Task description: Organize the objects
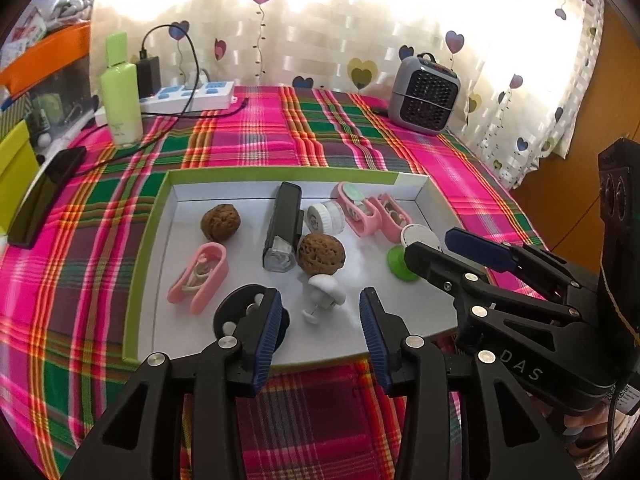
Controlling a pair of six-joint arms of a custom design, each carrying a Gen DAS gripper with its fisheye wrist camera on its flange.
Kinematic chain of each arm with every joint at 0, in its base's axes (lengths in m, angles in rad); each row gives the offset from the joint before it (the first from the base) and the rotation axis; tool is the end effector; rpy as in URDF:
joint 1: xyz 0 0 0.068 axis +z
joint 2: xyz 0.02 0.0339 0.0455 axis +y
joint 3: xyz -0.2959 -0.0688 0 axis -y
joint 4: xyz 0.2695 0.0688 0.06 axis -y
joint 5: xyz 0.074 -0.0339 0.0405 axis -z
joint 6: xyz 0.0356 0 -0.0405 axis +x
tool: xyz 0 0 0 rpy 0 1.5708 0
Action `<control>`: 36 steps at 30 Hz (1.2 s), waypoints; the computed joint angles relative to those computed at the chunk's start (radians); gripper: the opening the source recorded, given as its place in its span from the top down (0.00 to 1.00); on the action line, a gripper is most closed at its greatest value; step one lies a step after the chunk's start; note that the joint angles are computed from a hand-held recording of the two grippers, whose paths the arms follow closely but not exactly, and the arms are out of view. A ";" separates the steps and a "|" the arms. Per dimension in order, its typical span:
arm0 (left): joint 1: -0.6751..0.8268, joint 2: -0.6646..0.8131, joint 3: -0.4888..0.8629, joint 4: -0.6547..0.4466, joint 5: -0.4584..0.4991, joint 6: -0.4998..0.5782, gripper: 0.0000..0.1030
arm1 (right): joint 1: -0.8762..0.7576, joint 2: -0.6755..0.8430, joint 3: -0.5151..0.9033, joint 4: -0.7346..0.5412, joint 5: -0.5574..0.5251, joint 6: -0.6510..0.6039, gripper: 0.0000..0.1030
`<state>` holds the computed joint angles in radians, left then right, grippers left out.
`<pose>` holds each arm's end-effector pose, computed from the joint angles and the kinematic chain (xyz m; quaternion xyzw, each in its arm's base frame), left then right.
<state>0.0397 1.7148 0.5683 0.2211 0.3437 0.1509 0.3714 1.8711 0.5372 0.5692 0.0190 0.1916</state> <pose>0.2930 -0.0004 0.0995 0.1061 0.9300 -0.1317 0.3265 0.2874 0.1112 0.0724 -0.0789 0.9164 0.1006 0.3792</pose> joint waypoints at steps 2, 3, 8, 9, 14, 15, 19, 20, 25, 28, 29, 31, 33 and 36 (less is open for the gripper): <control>0.005 -0.020 -0.015 0.003 -0.001 0.005 0.62 | 0.007 -0.013 -0.014 0.008 0.009 0.010 0.54; 0.004 -0.030 -0.024 0.009 -0.006 0.005 0.62 | 0.011 -0.022 -0.022 0.011 0.011 0.015 0.54; 0.015 -0.076 -0.064 0.024 -0.020 0.010 0.62 | 0.035 -0.060 -0.053 0.012 0.043 0.038 0.54; 0.017 -0.091 -0.079 0.038 -0.035 0.008 0.62 | 0.045 -0.072 -0.060 0.004 0.063 0.047 0.54; 0.031 -0.141 -0.120 0.050 -0.044 0.010 0.62 | 0.076 -0.116 -0.095 -0.013 0.093 0.075 0.54; 0.032 -0.153 -0.133 0.059 -0.052 0.009 0.62 | 0.082 -0.125 -0.103 -0.016 0.105 0.081 0.54; 0.038 -0.185 -0.179 0.083 -0.073 0.023 0.62 | 0.119 -0.164 -0.136 -0.031 0.155 0.088 0.54; 0.042 -0.188 -0.184 0.082 -0.073 0.024 0.62 | 0.129 -0.172 -0.143 -0.036 0.166 0.090 0.54; 0.055 -0.203 -0.223 0.096 -0.081 0.042 0.62 | 0.176 -0.173 -0.161 -0.061 0.205 0.123 0.54; 0.062 -0.198 -0.239 0.107 -0.093 0.045 0.62 | 0.203 -0.154 -0.165 -0.070 0.226 0.147 0.54; 0.066 -0.193 -0.244 0.112 -0.094 0.046 0.62 | 0.211 -0.142 -0.164 -0.072 0.234 0.162 0.54; 0.076 -0.174 -0.252 0.122 -0.097 0.051 0.62 | 0.220 -0.126 -0.163 -0.075 0.239 0.182 0.54; 0.078 -0.153 -0.262 0.137 -0.111 0.054 0.62 | 0.232 -0.102 -0.159 -0.080 0.242 0.200 0.54; 0.075 -0.109 -0.262 0.155 -0.138 0.059 0.62 | 0.247 -0.071 -0.147 -0.094 0.252 0.225 0.54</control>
